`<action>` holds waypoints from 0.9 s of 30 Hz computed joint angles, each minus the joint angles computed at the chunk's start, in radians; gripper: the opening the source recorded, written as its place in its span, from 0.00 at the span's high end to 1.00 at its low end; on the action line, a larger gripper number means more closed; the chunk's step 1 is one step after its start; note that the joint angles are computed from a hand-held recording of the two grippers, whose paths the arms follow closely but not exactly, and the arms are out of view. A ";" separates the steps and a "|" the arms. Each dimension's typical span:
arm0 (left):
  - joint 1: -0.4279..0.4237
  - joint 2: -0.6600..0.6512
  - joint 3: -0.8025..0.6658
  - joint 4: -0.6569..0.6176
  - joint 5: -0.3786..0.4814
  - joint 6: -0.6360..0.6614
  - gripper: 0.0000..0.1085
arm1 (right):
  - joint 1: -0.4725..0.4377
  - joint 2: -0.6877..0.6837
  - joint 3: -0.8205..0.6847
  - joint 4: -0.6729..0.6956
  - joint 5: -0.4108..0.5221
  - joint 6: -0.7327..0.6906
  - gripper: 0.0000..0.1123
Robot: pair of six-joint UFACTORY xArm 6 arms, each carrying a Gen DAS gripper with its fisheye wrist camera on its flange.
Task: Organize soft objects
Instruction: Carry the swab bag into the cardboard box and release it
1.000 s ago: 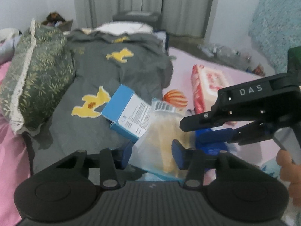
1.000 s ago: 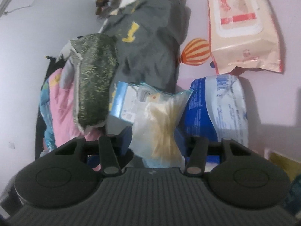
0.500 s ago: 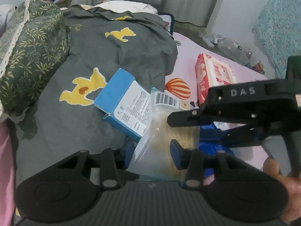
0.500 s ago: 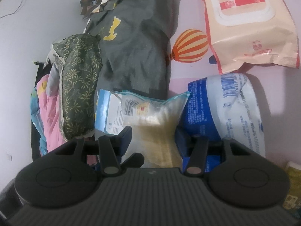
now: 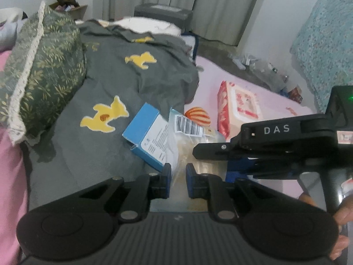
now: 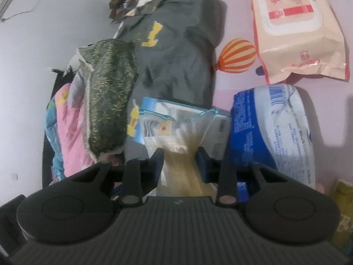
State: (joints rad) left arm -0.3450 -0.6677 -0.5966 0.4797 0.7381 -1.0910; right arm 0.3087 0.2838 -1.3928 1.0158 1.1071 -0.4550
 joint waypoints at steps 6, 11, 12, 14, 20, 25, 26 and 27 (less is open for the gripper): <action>-0.103 -0.041 -0.065 0.074 0.088 -0.082 0.86 | -0.055 -0.098 0.048 0.051 0.056 -0.052 0.72; -0.244 0.028 -0.172 0.151 0.112 -0.154 0.86 | -0.168 -0.207 0.112 0.079 0.128 -0.109 0.73; -0.268 0.056 -0.198 0.160 0.105 -0.162 0.86 | -0.208 -0.231 0.124 0.080 0.149 -0.124 0.73; -0.311 0.132 -0.262 0.169 0.075 -0.169 0.86 | -0.287 -0.264 0.138 0.076 0.184 -0.150 0.73; -0.397 0.462 -0.520 0.124 -0.077 -0.112 0.86 | -0.566 -0.286 0.118 0.025 0.270 -0.209 0.73; -0.444 0.795 -0.813 -0.034 -0.163 0.041 0.86 | -0.765 -0.190 0.003 -0.057 0.296 -0.218 0.73; -0.451 0.865 -0.883 -0.080 -0.165 0.085 0.85 | -0.792 -0.162 -0.028 -0.077 0.296 -0.215 0.73; -0.457 0.935 -0.957 -0.122 -0.159 0.128 0.85 | -0.818 -0.124 -0.067 -0.102 0.294 -0.211 0.73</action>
State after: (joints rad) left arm -0.8020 0.2676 -1.5532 0.3580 0.5795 -0.9630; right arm -0.5090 0.1594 -1.4598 0.9136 1.4008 -0.6661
